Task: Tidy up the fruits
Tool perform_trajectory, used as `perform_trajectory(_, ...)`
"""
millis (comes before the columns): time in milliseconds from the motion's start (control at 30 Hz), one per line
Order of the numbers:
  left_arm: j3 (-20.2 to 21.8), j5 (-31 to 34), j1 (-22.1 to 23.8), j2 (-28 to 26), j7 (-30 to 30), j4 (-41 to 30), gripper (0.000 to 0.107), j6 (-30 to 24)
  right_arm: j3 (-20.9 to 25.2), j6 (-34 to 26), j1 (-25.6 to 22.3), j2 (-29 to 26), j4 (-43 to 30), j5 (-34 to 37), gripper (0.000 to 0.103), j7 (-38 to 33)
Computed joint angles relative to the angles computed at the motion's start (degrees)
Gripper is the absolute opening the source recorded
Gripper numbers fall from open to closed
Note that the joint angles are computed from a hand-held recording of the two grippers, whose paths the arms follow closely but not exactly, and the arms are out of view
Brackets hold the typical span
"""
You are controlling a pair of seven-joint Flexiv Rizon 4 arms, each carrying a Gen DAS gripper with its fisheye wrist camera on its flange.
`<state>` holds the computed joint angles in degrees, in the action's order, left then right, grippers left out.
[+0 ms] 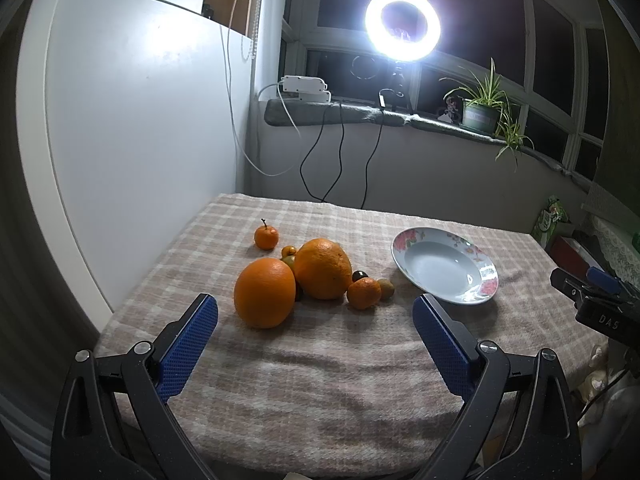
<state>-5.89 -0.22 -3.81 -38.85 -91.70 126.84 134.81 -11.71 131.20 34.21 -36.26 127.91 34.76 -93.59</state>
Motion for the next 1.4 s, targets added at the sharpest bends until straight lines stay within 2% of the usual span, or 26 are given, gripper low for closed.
perform_trajectory(433,-0.1,-0.5,-0.4,-0.3,-0.2,-0.4,0.098,-0.9,0.3,-1.4,-0.6,-1.3,-1.1,-2.2,0.103,0.9)
perform_trajectory(733,-1.5,2.3,2.3,-1.8,-1.0,-2.4,0.098,-3.0,-0.4,-3.0,-0.2,-2.0,-2.0,-4.4,0.103,1.8)
perform_trajectory(967,-3.6,5.6,6.1,-3.0,-2.6,-3.9,0.098,-4.9,-0.2,-4.5,-0.5,-2.8,-3.2,-7.3,0.103,2.8)
perform_trajectory(1333,-9.2,11.7,14.7,-6.7,-6.6,-7.3,0.096,-9.5,3.9,-7.4,-4.7,-4.1,-6.2,-17.0,0.103,6.6)
perform_trajectory(1400,-10.6,13.0,16.5,-7.3,-7.3,-7.7,0.096,-10.2,5.9,-7.5,-6.7,-4.2,-6.8,-19.9,0.103,7.8)
